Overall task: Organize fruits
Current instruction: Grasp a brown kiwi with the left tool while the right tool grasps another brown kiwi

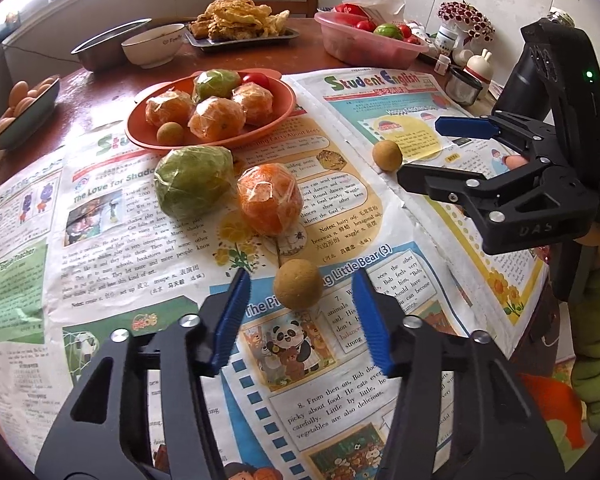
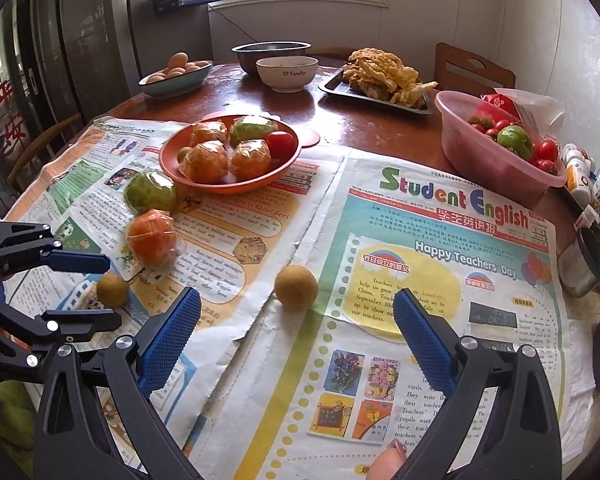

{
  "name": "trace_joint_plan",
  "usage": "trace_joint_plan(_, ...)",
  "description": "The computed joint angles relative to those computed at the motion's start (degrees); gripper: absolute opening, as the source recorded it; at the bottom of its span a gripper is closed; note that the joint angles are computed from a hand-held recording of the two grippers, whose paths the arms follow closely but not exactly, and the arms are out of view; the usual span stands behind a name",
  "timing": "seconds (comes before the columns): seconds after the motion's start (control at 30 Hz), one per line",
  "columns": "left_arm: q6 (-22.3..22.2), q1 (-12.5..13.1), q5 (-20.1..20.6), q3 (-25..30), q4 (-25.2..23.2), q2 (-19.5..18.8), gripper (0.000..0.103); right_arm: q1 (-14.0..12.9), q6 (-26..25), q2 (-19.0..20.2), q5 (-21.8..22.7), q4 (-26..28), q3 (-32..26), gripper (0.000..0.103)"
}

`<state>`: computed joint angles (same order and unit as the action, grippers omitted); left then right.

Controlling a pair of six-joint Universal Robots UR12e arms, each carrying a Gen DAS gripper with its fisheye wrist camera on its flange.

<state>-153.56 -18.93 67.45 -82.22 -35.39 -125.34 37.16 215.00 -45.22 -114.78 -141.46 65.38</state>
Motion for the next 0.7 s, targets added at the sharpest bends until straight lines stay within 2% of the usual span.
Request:
trace_joint_plan(0.03,-0.06,-0.06,0.24,0.15,-0.2,-0.13,0.041,-0.05,0.0,0.09,0.01,0.28,-0.06,0.092)
trace_joint_plan(0.07,-0.05,-0.09,0.25,0.31,-0.49,-0.25,0.038,-0.08,0.14,0.15,0.0,0.48,-0.11,0.082)
trace_joint_plan(0.1,0.04,-0.1,0.22,0.37,-0.68,-0.29,0.035,-0.23,0.19,0.2,0.57,0.63,-0.09,0.079)
trace_joint_plan(0.2,0.16,-0.15,0.35,0.63,-1.03,-0.48,0.035,-0.43,-0.07,0.46,1.28,0.77,-0.19,0.073)
trace_joint_plan(0.27,0.03,-0.22,0.53,0.81,-1.08,-0.61,0.034,-0.64,0.13,0.55,1.95,0.61,-0.13,0.057)
trace_joint_plan(0.33,-0.02,-0.24,0.48,1.02,-1.25,-0.72,0.034,-0.84,0.2,0.66,2.57,0.7,-0.19,0.053)
trace_joint_plan(0.47,0.1,-0.27,0.58,1.23,-1.33,-0.85,0.032,-1.18,-0.23,0.84,3.7,-0.05,-0.2,0.033)
trace_joint_plan(0.57,-0.02,-0.24,0.53,1.51,-1.54,-1.0,0.03,-1.31,-0.95,1.05,4.57,-0.15,-0.46,0.025)
trace_joint_plan(0.7,0.03,-0.26,0.67,1.54,-1.51,-1.02,0.028,-1.26,-1.19,1.08,4.62,-0.49,-0.47,0.025)
